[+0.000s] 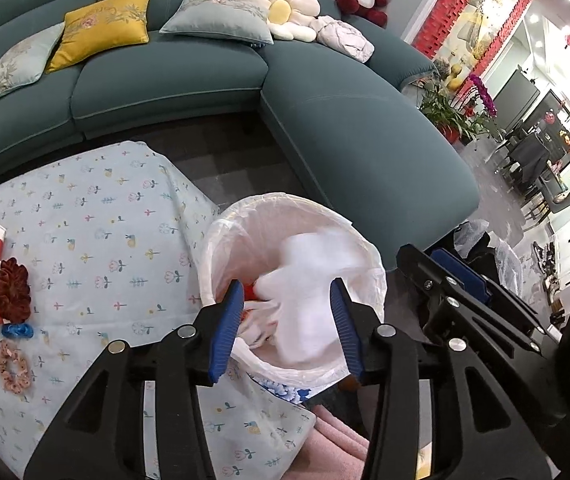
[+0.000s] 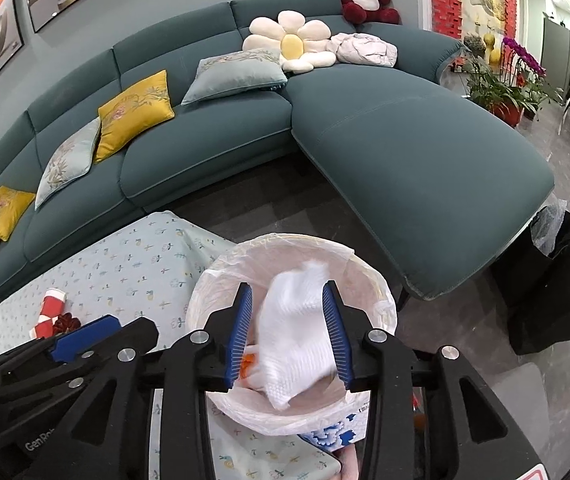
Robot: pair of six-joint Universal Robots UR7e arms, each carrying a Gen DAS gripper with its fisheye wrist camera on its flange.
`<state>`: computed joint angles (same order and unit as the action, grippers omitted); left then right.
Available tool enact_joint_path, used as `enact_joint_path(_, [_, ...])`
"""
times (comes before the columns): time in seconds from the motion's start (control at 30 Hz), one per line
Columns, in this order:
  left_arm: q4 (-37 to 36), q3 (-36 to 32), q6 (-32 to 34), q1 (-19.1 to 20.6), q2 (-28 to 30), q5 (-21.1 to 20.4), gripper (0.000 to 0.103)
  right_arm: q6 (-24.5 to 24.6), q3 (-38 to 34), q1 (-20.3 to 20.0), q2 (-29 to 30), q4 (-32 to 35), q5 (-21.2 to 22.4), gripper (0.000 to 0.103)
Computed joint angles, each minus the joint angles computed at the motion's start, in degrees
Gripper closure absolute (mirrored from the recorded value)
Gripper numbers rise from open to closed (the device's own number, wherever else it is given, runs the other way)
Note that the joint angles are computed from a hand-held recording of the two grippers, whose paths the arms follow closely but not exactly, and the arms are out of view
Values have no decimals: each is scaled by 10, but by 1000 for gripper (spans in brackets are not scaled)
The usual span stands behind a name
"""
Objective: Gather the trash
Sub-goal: 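Open both tools to drop the white cloths into the bin, then move both open tools back to the scrunchies on the table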
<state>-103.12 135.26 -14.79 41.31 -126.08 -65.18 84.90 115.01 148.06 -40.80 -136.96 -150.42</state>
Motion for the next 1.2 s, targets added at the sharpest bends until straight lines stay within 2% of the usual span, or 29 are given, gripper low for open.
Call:
enact_joint_path(0.4, [18, -17, 3, 23, -20, 22, 59, -25, -30, 9, 21, -2, 8, 66])
enact_joint_path(0.57, [30, -29, 13, 44, -35, 37, 56, -40, -55, 15, 41, -3, 13, 62])
enact_joint_path(0.87, [30, -59, 54, 118, -49, 65, 53, -93, -117, 25, 93, -28, 31, 60])
enact_joint_path(1.07, [8, -83, 99, 189, -48, 81, 51, -134, -171, 30, 134, -39, 47, 60])
enact_joint_path(1.2, [-15, -97, 132, 237, -43, 90, 41, -164, -212, 32, 165, -47, 57, 60])
